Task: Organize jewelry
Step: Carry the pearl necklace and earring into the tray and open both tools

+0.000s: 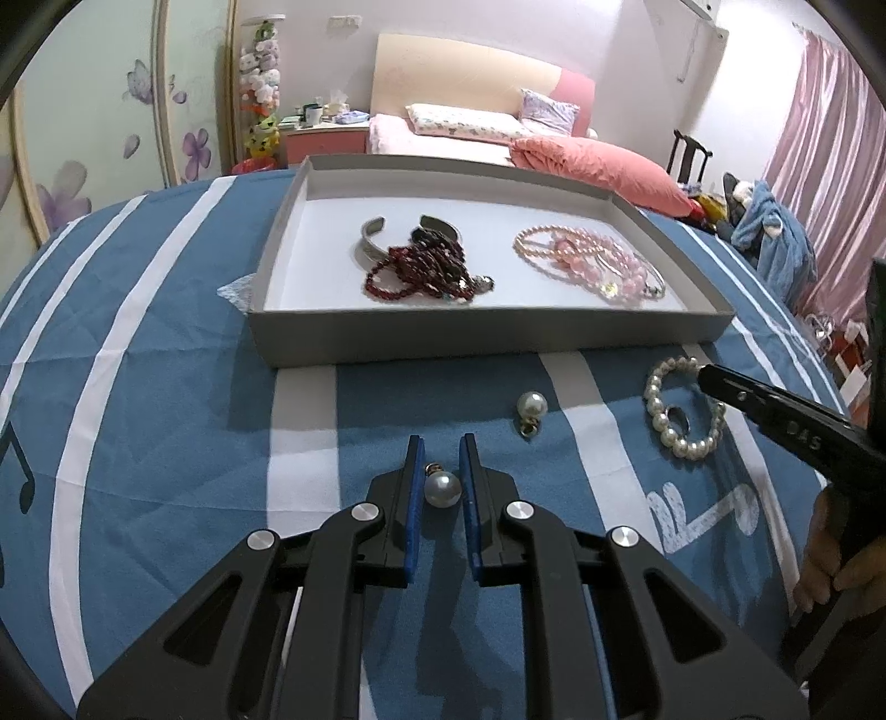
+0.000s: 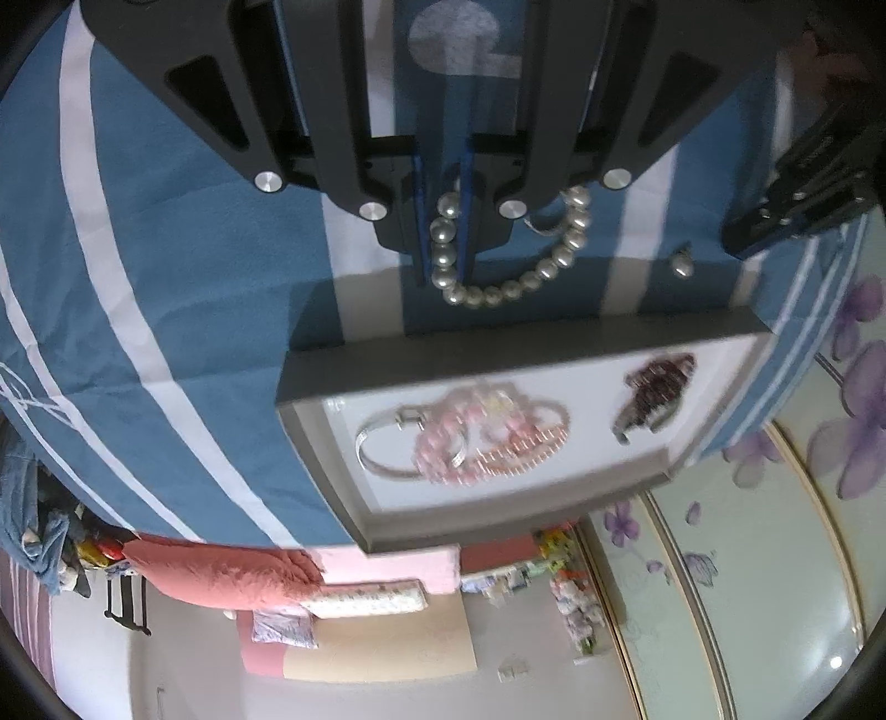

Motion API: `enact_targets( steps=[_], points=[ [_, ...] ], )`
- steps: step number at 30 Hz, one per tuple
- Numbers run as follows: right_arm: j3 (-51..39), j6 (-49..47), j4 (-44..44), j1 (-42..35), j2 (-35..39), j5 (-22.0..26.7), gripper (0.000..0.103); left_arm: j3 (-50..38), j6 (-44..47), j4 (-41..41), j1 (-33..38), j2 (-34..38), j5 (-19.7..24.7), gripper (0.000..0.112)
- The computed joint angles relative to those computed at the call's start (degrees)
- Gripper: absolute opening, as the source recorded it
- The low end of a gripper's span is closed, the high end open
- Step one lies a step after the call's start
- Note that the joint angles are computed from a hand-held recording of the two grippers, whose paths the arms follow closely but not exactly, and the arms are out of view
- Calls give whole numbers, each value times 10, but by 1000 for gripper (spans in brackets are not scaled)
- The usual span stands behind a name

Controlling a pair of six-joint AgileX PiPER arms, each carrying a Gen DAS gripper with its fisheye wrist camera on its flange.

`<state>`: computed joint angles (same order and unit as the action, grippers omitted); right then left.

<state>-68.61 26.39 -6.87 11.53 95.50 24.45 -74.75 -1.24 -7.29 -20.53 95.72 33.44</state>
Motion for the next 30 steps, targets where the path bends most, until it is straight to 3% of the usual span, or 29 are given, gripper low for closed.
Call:
enact_targets(
  steps=[5,10,15,26,30],
  points=[
    [38,-55,56,-1,-49,-71,10,26,1,7,0,-25,-41,14],
    [51,-71,67,12,-72,-97,10,64,-40,57,-17,-56,-98,14],
    [58,-71,70,26,-82,-103,10,90,-196,235,-46,-79,-135,14],
    [78,-119,124,43,-108,-134,10,137,-426,457,-62,-115,-197,14],
    [88,-79,87,50,-121,-146,10,154,-527,557,-66,-131,-208,14]
  ],
)
